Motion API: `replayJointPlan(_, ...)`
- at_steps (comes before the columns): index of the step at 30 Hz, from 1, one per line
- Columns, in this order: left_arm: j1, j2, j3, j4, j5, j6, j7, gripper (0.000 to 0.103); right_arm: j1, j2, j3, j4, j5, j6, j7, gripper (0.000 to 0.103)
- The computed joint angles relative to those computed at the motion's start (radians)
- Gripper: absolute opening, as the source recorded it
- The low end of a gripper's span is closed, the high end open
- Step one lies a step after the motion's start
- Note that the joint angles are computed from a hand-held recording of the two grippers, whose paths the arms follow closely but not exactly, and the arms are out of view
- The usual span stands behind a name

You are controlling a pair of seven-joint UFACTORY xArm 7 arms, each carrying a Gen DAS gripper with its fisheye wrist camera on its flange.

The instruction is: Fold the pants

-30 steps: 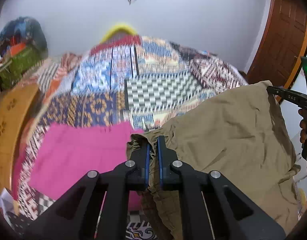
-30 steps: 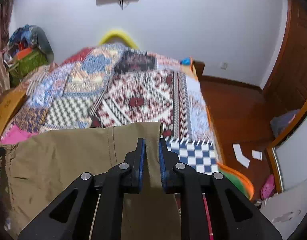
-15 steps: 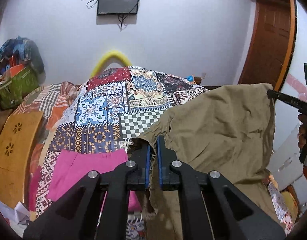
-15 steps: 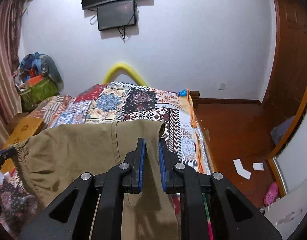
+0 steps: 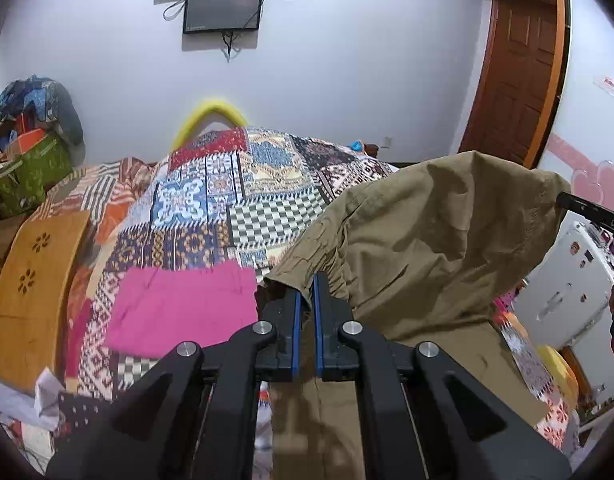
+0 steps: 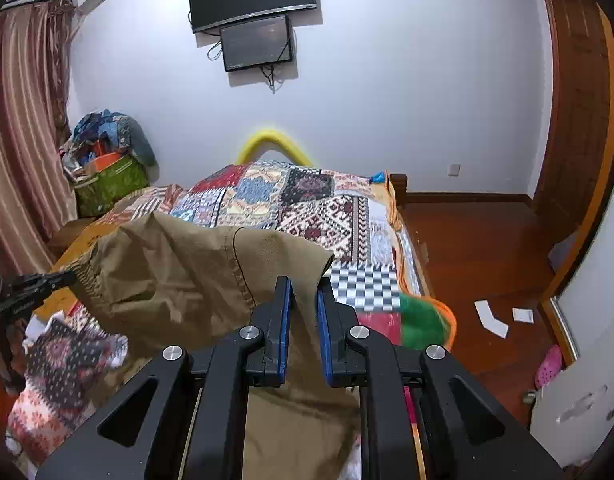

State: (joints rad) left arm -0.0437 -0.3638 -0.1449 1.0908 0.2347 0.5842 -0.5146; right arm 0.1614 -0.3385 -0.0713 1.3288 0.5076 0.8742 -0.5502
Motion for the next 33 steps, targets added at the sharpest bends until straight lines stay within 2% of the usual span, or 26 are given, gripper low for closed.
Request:
replayJointPlan(5,-0.025,-0.083,-0.003,-0.072,-0.037,0.036,0.01,0.005,-0.007,-0.083,-0.013,-0.074,-0.01,0.046,0.009,0.011)
replayJointPlan(7,-0.028,-0.114,-0.015,-0.099,-0.039,0.056,0.008,0.005,-0.006,-0.12,-0.022,-0.107,-0.015,0.076,0.014,0.005)
replayJointPlan(23,-0.081,-0.298,-0.068,-0.348,-0.094,0.182,-0.049,0.005,-0.047,-0.384,-0.053,-0.385,-0.143,0.291,0.076,0.005)
replayJointPlan(33,-0.113,-0.357,-0.071,-0.452,-0.114,0.246,-0.083,0.005,-0.091,-0.411,-0.047,-0.474,-0.251,0.383,0.075,0.005)
